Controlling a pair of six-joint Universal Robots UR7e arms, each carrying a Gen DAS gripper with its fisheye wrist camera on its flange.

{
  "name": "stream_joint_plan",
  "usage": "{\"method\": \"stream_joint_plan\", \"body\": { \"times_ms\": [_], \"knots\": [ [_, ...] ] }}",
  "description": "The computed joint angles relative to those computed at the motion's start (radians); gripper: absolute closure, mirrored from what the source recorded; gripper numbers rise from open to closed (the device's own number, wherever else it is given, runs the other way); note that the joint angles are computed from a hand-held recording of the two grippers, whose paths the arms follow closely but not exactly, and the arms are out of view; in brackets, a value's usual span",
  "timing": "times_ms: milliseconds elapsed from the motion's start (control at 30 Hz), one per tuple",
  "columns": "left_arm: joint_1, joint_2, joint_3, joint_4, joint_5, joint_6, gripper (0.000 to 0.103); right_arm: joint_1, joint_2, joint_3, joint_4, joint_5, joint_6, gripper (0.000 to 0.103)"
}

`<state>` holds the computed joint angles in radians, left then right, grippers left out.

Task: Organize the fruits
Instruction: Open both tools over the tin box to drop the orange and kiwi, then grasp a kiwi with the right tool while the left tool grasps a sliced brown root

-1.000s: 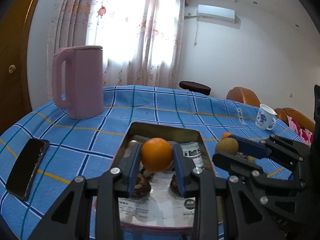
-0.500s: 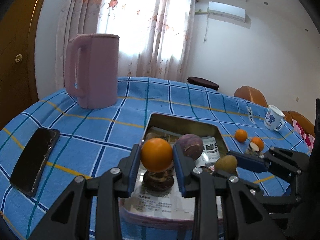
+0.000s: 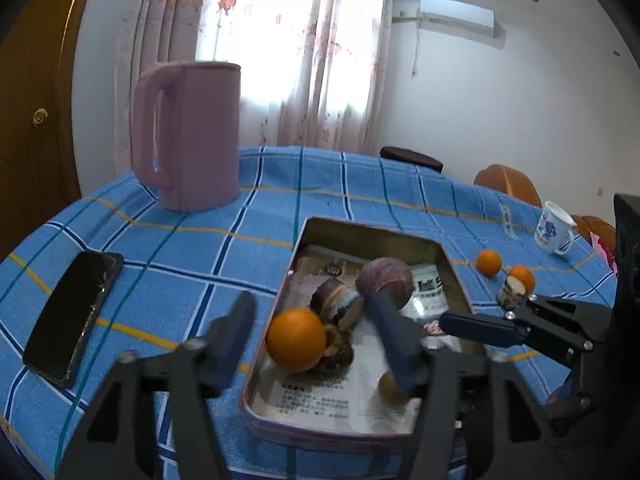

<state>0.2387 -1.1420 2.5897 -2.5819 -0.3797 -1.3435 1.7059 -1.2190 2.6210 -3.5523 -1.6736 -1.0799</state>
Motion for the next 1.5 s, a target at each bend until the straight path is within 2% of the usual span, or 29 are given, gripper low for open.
{"method": "stream_joint_plan", "body": {
  "times_ms": [67,167,300,467,567,600,867,900,967,1133,1233,1500],
  "knots": [
    [-0.006,0.003,-0.01,0.016,0.008,-0.002,0.032,-0.017,-0.041,0.009,0.004,0.013,-0.001,0.058],
    [-0.01,0.041,-0.019,-0.084,0.011,0.072,0.028,-0.063,-0.14,0.027,0.027,0.032,-0.003,0.057],
    [-0.011,0.126,-0.054,-0.233,0.01,0.203,0.017,-0.135,-0.227,0.011,0.026,-0.037,0.02,0.056],
    [0.001,0.245,-0.128,-0.42,-0.013,0.396,0.012,-0.223,-0.279,-0.054,0.104,-0.082,0.108,0.056],
    [0.007,0.312,-0.182,-0.494,-0.03,0.505,0.01,-0.24,-0.267,-0.079,0.124,-0.109,0.132,0.056],
    [0.01,0.336,-0.204,-0.514,-0.03,0.539,0.009,-0.242,-0.268,-0.094,0.162,-0.114,0.15,0.056],
    [0.059,0.407,-0.304,-0.569,-0.079,0.68,0.007,-0.239,-0.236,-0.155,0.275,-0.17,0.201,0.056],
    [0.063,0.409,-0.309,-0.561,-0.081,0.677,0.007,-0.241,-0.227,-0.16,0.278,-0.175,0.206,0.058],
    [0.072,0.417,-0.321,-0.565,-0.087,0.69,0.007,-0.251,-0.222,-0.167,0.3,-0.177,0.207,0.073],
    [0.095,0.441,-0.357,-0.562,-0.108,0.721,0.007,-0.269,-0.255,-0.139,0.257,-0.13,0.18,0.074],
    [0.115,0.459,-0.39,-0.555,-0.142,0.74,0.007,-0.276,-0.256,-0.118,0.159,-0.129,0.153,0.074],
    [0.164,0.517,-0.498,-0.502,-0.234,0.802,0.011,-0.328,-0.304,-0.132,0.163,-0.088,0.167,0.074]
  ]
}}
